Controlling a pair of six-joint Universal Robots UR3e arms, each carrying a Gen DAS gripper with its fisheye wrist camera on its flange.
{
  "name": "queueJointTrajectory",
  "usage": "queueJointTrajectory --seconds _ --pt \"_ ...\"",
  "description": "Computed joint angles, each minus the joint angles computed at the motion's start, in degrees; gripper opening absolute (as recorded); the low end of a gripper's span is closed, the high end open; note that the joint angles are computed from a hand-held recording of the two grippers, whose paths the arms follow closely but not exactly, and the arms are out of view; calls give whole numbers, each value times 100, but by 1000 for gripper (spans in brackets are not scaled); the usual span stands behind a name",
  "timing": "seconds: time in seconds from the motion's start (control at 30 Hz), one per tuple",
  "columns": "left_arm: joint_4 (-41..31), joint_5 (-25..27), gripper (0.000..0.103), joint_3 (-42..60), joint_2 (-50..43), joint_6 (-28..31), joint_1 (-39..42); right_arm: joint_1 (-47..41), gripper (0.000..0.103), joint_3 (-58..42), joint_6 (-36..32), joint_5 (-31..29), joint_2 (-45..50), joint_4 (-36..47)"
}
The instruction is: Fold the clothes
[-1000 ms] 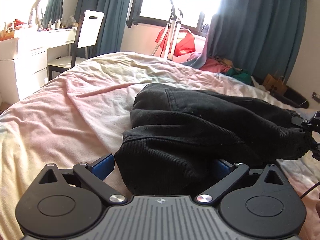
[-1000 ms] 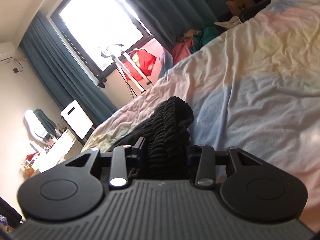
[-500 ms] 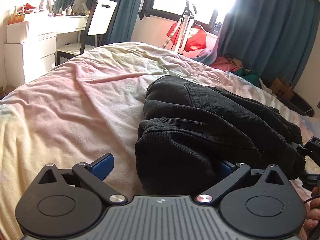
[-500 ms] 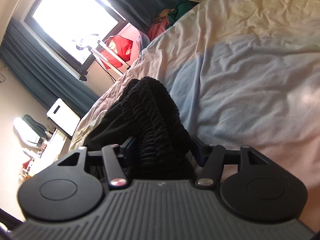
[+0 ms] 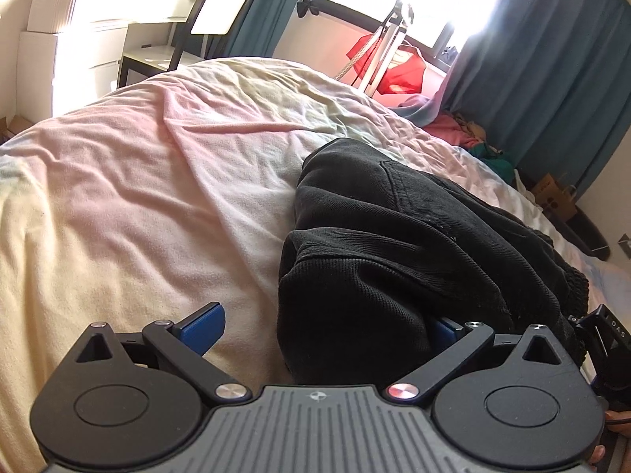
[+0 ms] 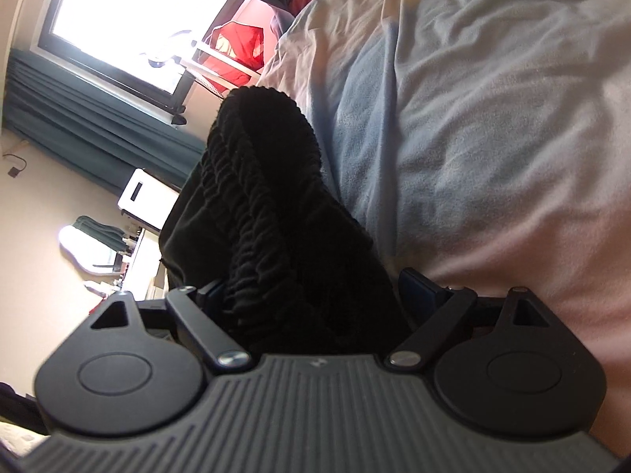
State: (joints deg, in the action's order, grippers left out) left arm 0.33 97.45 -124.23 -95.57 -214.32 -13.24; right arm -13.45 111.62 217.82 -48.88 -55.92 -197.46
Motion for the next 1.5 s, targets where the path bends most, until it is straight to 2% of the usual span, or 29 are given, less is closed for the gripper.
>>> queueJointTrajectory --seconds 0.13,0.37,0.43,0.63,0.83,1.0,1.1,1.17,1.3,1.37,1.4,1.43,1.5 --pt "-36 35 103 3 -5 -101 16 -76 92 -15 172 349 -56 -82" --pt "-91 49 103 -59 42 -359 138 -484 92 -104 1594 1464 462 -2331" --pt "-99 -22 103 -70 55 -354 191 -453 92 -79 1408 1409 379 -2154" --pt "-241 63 103 59 15 -182 122 0 91 -283 -477 411 -234 864" --pt "-472 -324 103 -14 197 -209 320 85 92 -450 -530 381 -186 949" --pt "-1221 -847 103 6 691 -16 574 176 72 -469 -699 215 -401 859" --pt "-1538 -880 103 10 1076 212 570 392 64 -681 -984 -275 -595 1314" --pt "-1536 -1234 103 -87 1376 410 762 442 61 -714 -919 -426 -633 1306" --pt "-694 -2351 103 -585 1803 328 1513 483 59 -689 -856 -597 -675 1178" --pt "-324 -2846 103 -522 1442 163 1811 521 59 -688 -892 -684 -692 1164" --pt "-396 -2988 103 -282 1107 171 1861 545 59 -714 -898 -724 -683 1171" --pt "-620 -3050 103 41 772 218 1868 565 59 -722 -958 -768 -690 1214" --pt "-1791 -2819 101 1136 47 298 1752 569 59 -724 -1023 -795 -687 1275"
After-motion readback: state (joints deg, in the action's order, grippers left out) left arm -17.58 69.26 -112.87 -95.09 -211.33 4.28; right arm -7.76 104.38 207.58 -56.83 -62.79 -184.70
